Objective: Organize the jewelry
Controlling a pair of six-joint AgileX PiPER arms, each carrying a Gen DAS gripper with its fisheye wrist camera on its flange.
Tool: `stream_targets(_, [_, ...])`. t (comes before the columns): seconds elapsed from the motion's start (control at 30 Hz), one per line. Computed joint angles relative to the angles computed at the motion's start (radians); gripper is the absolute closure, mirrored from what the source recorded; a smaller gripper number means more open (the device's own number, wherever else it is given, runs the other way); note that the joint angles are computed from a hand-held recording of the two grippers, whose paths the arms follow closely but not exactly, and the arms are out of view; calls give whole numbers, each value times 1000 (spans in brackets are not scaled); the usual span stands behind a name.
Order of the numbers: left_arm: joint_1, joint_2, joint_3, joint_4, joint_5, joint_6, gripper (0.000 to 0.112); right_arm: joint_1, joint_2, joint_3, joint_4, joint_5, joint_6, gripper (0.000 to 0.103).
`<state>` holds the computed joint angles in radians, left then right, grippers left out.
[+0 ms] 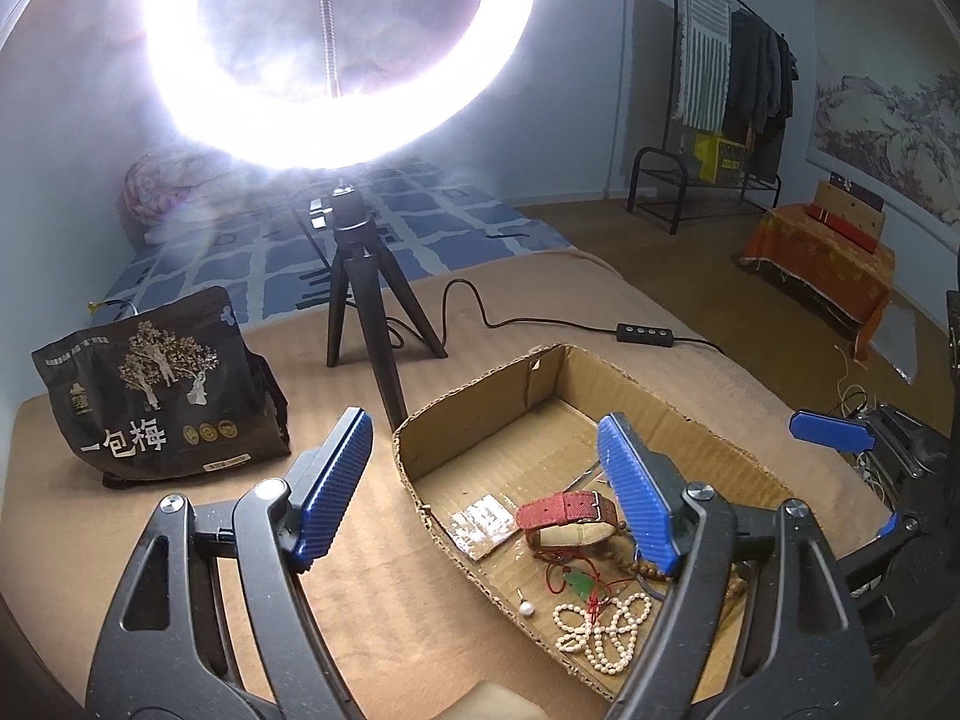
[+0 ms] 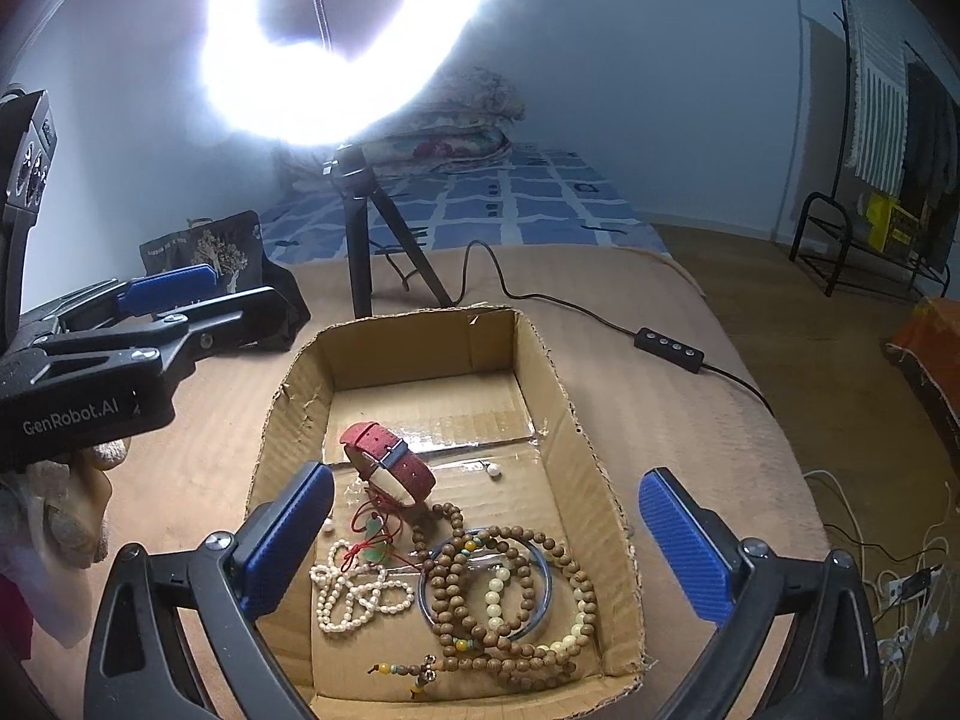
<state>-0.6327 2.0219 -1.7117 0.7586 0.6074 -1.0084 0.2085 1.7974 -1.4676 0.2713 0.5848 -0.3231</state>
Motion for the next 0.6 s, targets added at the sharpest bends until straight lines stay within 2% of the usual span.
stream_targets(0.33, [-12, -79, 67, 19, 22, -33, 32, 20, -54, 7, -78, 13, 65, 0])
stream_targets(0.6, [-58, -197, 122, 57, 80, -61, 32, 48, -136, 6, -161, 48, 137, 0])
